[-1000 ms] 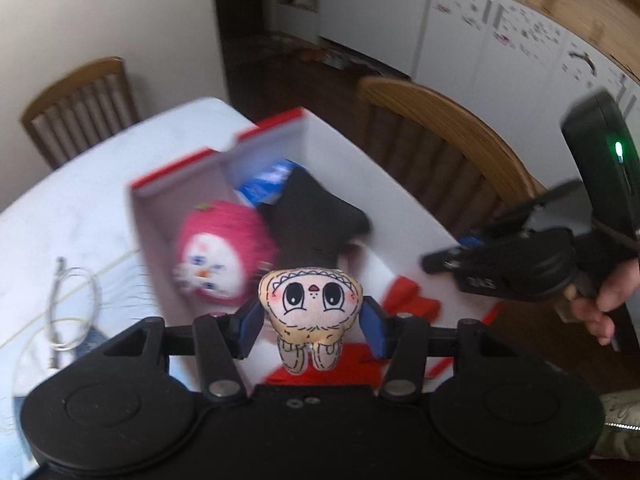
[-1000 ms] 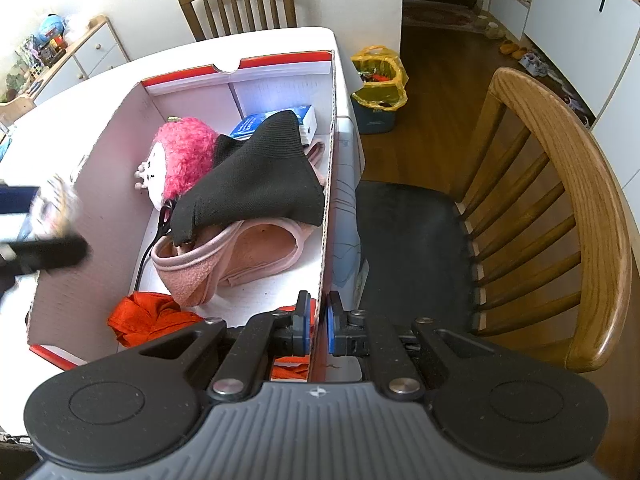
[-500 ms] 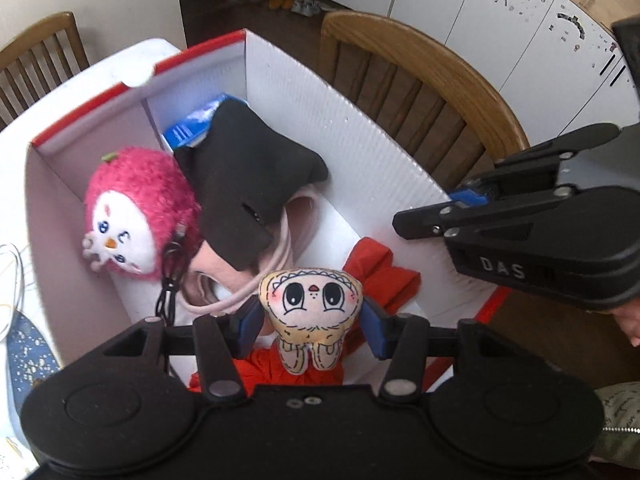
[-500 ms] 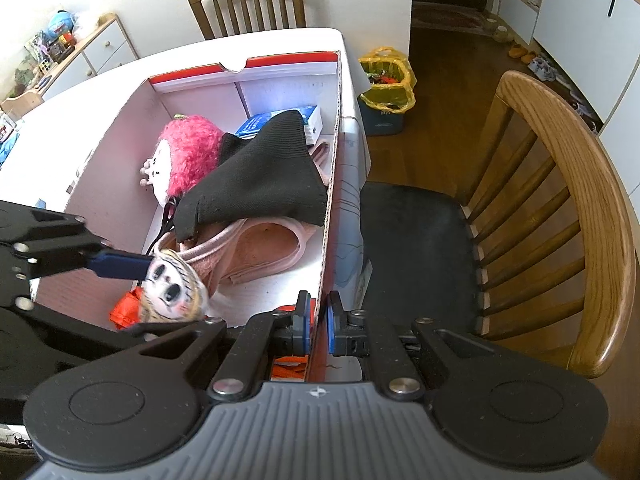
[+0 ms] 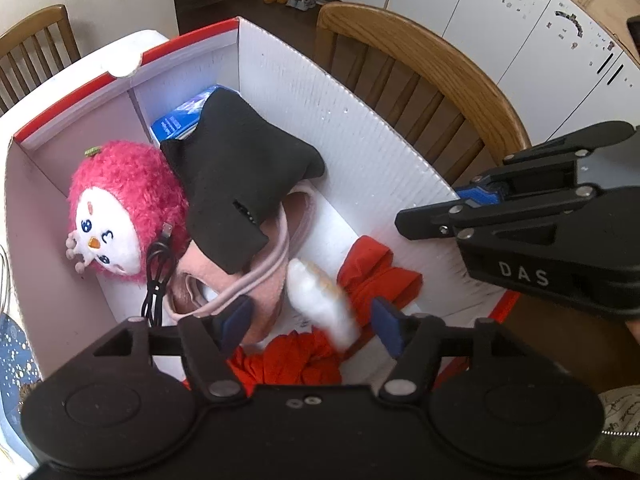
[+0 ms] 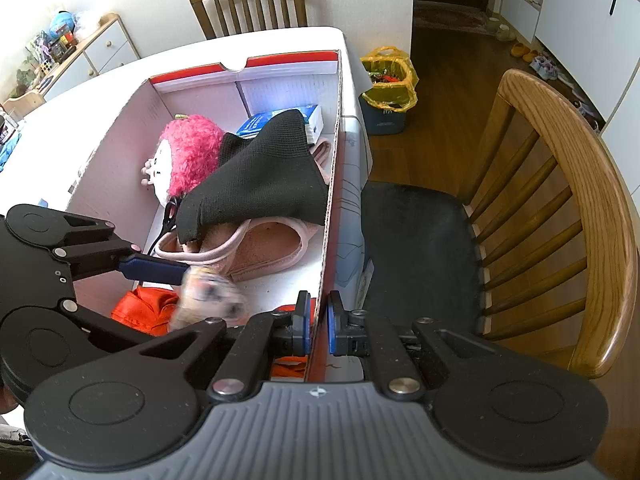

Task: Organize objects
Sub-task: 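Carry the keychain into the shoebox and open the left gripper, then move the left gripper back to the white cable on the mat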

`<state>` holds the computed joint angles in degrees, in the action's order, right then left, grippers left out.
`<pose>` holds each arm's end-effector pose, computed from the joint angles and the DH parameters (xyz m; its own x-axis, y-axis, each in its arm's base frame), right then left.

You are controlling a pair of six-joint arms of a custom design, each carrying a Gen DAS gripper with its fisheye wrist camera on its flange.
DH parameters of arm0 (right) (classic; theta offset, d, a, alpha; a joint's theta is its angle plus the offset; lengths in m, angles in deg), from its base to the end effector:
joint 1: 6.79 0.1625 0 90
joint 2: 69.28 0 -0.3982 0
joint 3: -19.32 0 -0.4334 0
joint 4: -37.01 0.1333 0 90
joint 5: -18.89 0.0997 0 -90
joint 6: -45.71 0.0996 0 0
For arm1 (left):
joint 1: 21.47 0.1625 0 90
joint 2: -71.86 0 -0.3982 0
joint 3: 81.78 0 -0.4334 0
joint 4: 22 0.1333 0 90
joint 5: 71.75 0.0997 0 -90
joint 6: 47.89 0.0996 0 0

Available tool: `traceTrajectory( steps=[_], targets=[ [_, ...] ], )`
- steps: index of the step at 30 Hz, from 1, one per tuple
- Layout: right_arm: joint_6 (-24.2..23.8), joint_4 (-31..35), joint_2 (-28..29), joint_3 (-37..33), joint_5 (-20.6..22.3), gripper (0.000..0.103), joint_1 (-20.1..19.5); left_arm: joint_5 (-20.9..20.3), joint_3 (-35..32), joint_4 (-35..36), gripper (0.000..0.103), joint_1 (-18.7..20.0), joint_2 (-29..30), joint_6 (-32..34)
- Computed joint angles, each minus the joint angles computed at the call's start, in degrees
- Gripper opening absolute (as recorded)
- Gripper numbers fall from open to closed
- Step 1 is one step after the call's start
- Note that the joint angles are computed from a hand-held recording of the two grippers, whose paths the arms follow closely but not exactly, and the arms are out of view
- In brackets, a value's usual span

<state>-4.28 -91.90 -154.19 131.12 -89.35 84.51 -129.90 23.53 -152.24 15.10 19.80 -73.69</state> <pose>0.1143 -0.5366 0.2914 -0.5944 -0.7209 0.3563 -0.7427 0.6621 0.1006 -0.3569 -0.4962 0.0244 -0.7103 0.4253 -0.5609 0.5258 0.8504 -0.0211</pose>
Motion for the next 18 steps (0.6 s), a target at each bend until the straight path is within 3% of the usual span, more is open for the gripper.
traceTrajectory(
  steps=[18],
  targets=[
    [-0.5,-0.2,-0.4,0.4,-0.4,0.008,0.1,4.3,5.3,-3.2,0.067,-2.4,-7.3,-2.2]
  ],
)
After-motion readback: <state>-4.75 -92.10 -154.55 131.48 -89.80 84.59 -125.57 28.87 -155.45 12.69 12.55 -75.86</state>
